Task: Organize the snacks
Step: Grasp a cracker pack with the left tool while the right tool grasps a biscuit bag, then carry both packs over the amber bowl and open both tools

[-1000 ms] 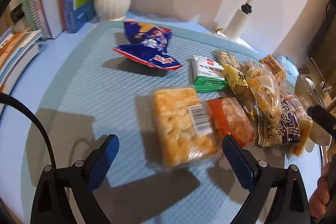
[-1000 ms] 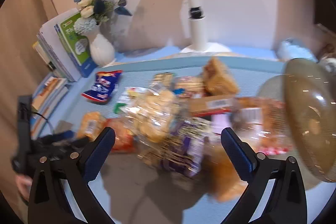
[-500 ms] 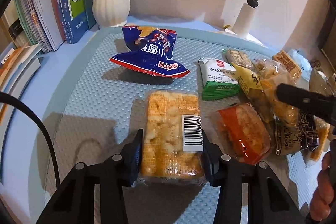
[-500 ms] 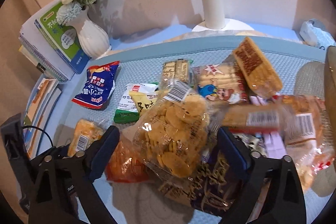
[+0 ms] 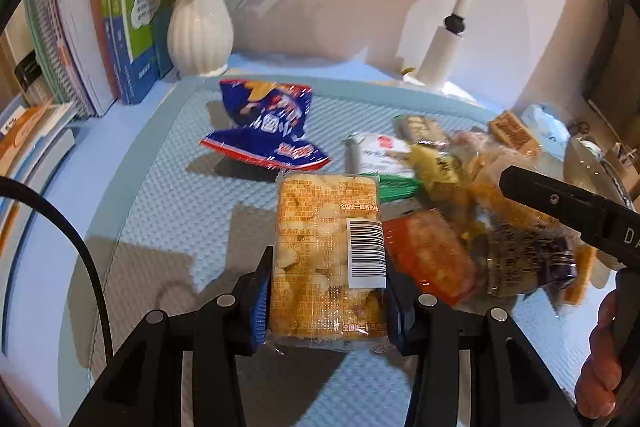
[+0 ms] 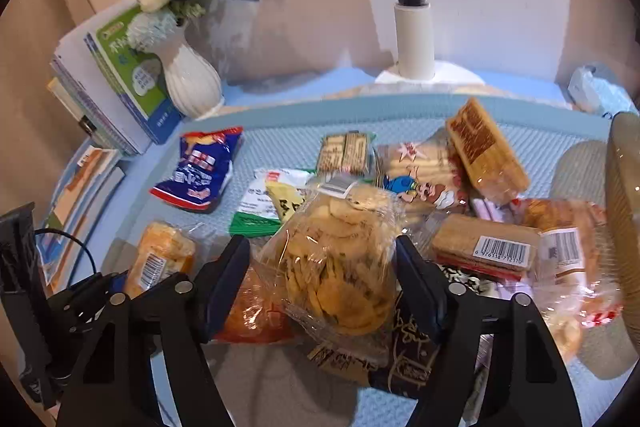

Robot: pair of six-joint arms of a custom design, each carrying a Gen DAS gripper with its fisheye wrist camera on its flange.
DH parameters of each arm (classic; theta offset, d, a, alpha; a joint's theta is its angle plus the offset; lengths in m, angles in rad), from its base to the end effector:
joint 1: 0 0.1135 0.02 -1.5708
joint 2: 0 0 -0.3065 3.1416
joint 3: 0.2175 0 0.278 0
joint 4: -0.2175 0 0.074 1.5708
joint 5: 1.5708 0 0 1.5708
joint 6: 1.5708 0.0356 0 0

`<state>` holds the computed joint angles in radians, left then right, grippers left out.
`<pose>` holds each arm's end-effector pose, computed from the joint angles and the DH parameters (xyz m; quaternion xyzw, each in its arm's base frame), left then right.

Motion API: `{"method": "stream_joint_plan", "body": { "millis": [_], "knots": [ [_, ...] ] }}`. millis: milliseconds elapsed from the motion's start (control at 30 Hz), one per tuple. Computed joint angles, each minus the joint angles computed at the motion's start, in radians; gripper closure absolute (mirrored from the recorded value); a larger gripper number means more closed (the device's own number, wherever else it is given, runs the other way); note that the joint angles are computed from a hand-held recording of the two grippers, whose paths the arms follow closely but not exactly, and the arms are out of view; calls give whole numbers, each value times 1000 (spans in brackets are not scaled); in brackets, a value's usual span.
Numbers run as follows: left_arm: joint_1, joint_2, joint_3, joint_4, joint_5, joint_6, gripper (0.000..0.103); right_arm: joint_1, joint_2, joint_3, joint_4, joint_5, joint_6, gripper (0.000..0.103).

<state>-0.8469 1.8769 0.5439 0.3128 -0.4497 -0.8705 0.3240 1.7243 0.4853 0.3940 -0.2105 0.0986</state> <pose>0.2037 -0.2071 0.0657 -0.0717 0.9373 -0.0604 0.3356 0.2671 0.0975 0.0979 -0.1416 0.9196 0.1701 0.3246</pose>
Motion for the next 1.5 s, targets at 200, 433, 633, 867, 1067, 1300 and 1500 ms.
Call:
{"method": "stream_joint_plan", "body": {
  "millis": [200, 433, 633, 867, 1067, 1300, 1500],
  "knots": [
    [-51, -62, 50, -88, -56, 27, 58, -53, -145, -65, -20, -19, -23, 33],
    [-110, -90, 159, -164, -92, 103, 58, -245, -393, -129, -135, -120, -85, 34],
    [-144, -32, 342, -233, -65, 196, 58, -519, -519, -112, -273, -214, -188, 34],
    [-161, 161, 712, -318, 73, 334, 58, -833, -366, 20, -353, -265, -268, 34],
    [-161, 408, 1131, -469, 232, 382, 58, -979, -227, 91, -351, -255, -307, 33],
    [-169, 610, 1480, -622, 276, 409, 30, -1043, -129, 156, -398, -269, -314, 27],
    [-149, 490, 1261, -510, 266, 364, 30, -1036, -172, 131, -398, -288, -327, 27]
  ]
}}
